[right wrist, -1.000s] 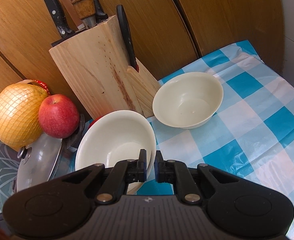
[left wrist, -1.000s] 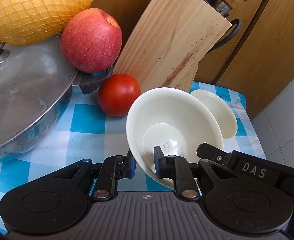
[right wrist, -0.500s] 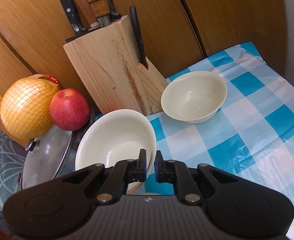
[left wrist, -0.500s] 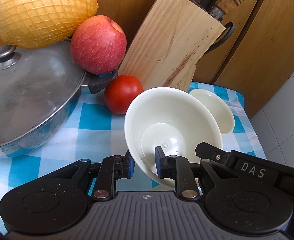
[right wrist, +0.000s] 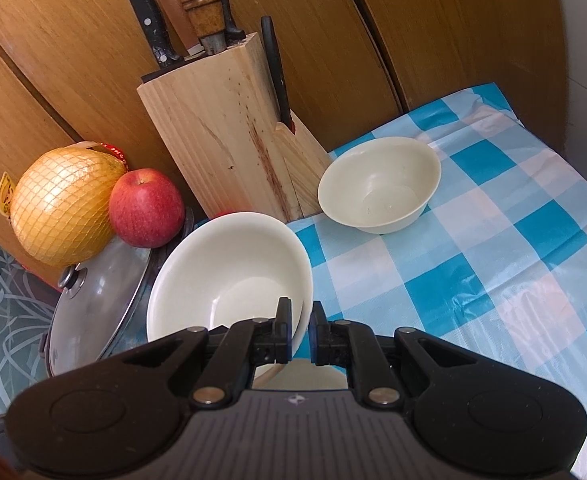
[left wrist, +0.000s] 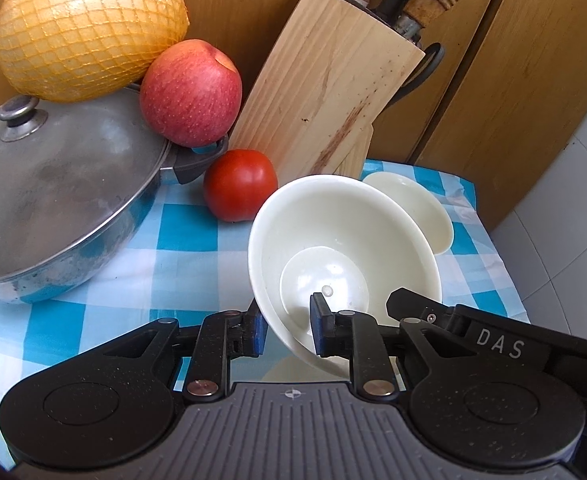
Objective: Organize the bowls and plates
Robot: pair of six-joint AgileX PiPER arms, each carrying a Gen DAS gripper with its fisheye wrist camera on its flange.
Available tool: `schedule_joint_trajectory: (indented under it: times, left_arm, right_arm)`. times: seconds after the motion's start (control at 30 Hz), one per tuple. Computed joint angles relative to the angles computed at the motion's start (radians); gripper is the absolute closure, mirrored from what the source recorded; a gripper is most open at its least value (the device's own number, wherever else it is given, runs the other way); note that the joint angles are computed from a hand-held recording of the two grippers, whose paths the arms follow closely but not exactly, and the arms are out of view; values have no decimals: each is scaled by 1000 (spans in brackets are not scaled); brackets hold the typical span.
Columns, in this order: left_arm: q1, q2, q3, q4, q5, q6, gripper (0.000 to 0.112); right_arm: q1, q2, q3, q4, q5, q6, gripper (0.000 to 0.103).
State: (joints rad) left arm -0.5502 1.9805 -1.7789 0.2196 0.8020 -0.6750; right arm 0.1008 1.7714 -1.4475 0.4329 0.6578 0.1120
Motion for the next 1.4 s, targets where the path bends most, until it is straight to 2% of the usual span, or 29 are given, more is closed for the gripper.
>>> schedule_joint_trajectory:
  times: [0.63,1.4]
  left_arm:
    - [-36,-93,122,36,-24,-37,83]
    - [-94,-205,278,55,-46,-74,80]
  right_arm:
    - [1,-114,129,29,4,-29,92]
    - [4,-261,259,3,52,-12,91]
